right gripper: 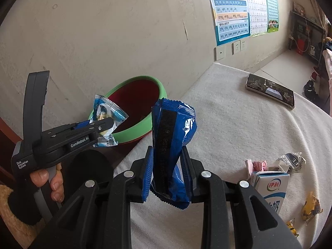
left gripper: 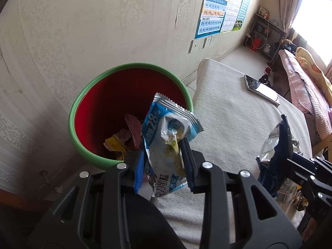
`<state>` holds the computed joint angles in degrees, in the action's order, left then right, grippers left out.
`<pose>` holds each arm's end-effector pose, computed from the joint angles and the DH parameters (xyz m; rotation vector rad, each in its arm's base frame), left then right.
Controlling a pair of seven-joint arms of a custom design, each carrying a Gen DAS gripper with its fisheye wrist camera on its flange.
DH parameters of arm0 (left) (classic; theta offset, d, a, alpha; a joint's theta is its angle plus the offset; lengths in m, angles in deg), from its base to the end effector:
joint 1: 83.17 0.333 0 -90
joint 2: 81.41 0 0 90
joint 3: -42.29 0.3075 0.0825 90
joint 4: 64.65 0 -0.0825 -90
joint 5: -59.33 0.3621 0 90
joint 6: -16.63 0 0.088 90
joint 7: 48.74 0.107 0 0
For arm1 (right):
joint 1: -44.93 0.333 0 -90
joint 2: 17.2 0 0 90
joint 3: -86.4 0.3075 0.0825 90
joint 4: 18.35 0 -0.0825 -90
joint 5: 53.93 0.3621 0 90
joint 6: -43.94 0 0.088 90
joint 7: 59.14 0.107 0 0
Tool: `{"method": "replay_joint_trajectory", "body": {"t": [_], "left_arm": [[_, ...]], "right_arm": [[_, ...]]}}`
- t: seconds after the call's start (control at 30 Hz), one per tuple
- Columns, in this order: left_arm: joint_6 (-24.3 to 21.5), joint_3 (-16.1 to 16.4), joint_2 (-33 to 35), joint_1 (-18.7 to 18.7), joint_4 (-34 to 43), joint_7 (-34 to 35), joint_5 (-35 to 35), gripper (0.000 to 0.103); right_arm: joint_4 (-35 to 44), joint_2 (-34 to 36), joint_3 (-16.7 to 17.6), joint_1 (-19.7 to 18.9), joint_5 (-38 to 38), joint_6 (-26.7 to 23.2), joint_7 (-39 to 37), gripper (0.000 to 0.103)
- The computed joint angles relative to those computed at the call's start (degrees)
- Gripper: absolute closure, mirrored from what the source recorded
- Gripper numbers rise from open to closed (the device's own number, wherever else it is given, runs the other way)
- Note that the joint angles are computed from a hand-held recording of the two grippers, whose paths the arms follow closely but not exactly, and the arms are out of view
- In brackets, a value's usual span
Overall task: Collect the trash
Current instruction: 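Carry both wrappers over the red bucket and open both tools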
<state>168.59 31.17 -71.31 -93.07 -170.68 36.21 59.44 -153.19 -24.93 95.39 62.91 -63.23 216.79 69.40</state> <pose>0.5908 -0.2189 0.5026 -1.6574 2.1698 -0.7758 0.4539 0.2471 0.4826 -1.6387 1.7088 -0.3370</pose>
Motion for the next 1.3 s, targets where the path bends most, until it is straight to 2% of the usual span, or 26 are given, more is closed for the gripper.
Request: {"method": "replay_joint_trajectory", "body": {"t": [0.17,0.43,0.8,0.97,1.3], "left_arm": [[0.7,0.2,-0.4,0.2,-0.4,0.0,-0.2,0.072],[2.1,1.5,0.3,0.5,1.3,-3.5,3.2,0.072],[1.9,2.8,0.4,2.2,1.4,-6.8,6.2,0.072],[1.2,3.3,1.8,2.8,3.0,-8.2,6.9,0.072],[-1.2,3.9,6.2,3.6,8.5,-10.2,5.8,0.072]], "right_arm": [[1.1,0.8,-0.1,0.1,-0.5,-0.4,-0.6,0.077],[5.3,4.0,-0.8,1.3,-0.3,-1.0,-3.5,0.077],[13.4,10.0,-2.0,3.4,3.4,-2.9,-10.0,0.077],[19.2,14.3,-1.6,3.3,9.5,-3.6,-15.4,0.077],[34.8,24.1,-2.3,4.6,11.5,-9.3,-18.7,0.077]]}}
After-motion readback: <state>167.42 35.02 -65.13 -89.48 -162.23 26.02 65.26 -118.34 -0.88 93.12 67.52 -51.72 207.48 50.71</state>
